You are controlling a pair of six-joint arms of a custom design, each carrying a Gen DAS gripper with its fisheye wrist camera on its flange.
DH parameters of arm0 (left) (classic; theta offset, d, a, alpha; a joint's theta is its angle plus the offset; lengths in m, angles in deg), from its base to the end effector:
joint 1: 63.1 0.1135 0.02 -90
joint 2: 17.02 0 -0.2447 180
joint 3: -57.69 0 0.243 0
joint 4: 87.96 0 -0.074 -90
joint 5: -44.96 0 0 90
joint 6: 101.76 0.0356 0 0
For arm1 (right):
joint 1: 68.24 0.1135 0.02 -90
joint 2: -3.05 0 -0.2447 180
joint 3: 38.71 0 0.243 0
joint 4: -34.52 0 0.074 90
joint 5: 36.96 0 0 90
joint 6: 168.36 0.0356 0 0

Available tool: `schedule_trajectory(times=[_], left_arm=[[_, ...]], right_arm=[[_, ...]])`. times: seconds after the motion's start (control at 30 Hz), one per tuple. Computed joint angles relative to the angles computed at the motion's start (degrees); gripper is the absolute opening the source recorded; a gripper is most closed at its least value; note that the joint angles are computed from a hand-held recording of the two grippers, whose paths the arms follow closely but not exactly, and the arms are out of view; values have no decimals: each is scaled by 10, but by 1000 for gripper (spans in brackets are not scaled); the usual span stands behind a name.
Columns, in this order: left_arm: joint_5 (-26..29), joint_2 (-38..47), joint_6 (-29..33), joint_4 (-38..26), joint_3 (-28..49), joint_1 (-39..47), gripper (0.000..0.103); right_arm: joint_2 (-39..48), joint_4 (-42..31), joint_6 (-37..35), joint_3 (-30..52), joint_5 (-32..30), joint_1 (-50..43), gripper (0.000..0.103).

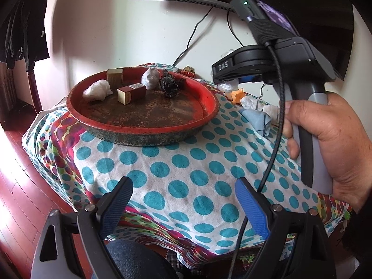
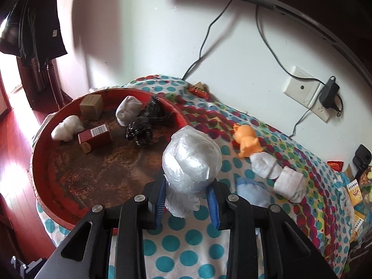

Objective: Organize objects
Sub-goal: 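Carry the wrapped white bundle with the right gripper into the tray and release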

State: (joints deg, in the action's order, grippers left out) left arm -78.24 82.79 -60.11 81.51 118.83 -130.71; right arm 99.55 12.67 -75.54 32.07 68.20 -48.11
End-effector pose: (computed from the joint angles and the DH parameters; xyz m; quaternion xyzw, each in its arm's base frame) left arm 0.1396 -0.2877 0.1242 0.0521 0.9022 -0.1412 0.4041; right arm 0.3222 0.1082 0.1712 -0.0919 0.9207 -0.0492 0.3760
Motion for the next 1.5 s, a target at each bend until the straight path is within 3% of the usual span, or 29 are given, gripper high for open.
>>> schedule_trajectory(times=[0.5,1.07,1.5], left_arm=[[31,-2,-9,14,-12,24,92],[74,9,-16,24,-12,53,92],[70,14,-18,19,-7,51,92]], right_arm=[[112,-13,-2,79,-17,21,30],[257,-83,-8,248,-34,9,31],[284,-96,-4,266,-52,-1,31]])
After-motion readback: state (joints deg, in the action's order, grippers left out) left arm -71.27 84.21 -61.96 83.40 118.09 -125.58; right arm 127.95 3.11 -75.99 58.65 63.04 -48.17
